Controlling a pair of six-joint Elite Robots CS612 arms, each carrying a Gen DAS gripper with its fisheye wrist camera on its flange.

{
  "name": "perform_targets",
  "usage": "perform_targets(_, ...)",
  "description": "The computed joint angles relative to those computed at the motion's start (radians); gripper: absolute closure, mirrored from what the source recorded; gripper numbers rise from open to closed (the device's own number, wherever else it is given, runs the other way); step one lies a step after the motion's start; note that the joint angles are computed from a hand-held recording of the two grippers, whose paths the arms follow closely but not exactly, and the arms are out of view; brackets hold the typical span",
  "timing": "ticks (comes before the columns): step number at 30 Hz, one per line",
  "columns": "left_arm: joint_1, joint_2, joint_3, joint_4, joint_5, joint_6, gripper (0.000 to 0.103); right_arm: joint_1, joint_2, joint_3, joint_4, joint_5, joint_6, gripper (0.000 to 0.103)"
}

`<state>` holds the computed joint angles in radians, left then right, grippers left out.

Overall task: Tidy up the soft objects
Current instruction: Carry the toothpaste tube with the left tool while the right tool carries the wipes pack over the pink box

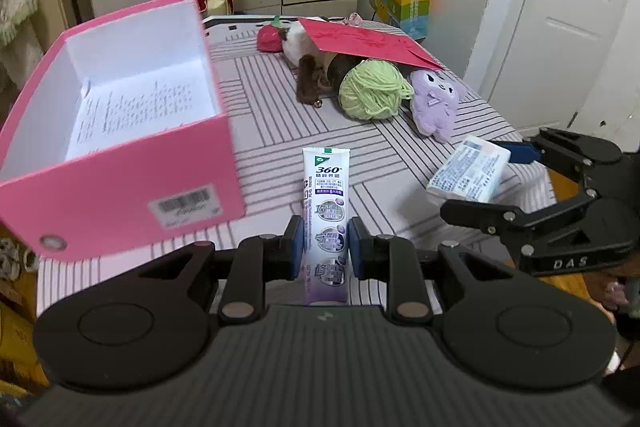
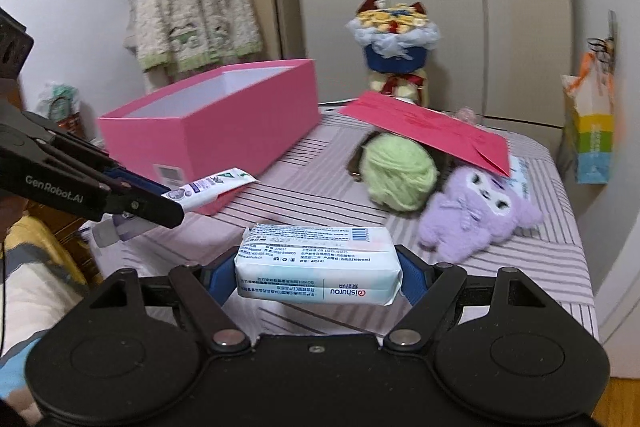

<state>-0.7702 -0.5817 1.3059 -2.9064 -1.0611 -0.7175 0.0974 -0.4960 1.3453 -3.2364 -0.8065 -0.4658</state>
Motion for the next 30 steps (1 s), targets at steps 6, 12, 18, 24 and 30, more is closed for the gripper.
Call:
perform_targets(6,-0.008,-0.067,0.106,-0.055,-0.001,-0.052,0.081,0.009,-0.045,0.024,0.096,0.048,-0.093,0.020)
perform_targets(12,-0.019,-0.115,0.191,-0.141,0.064,-0.087,0.081,0.028,-0.069,0.036,0.088,0.074,-0.145,0.020)
perform_targets(18,-0.014,-0.150,0.238,-0.217,0.136,-0.085,0.081,0.053,-0.073,0.002,0.081,0.099,-0.155,0.020)
perform_targets(24,0.016,-0.168,0.239,-0.241,0.158,-0.054,0.081,0.092,-0.060,-0.073,0.086,0.083,-0.180,0.020)
perform_targets(30,0.069,-0.170,0.205,-0.201,0.123,-0.030,0.081,0.134,-0.026,-0.211,0.214,0.064,-0.297,0.020)
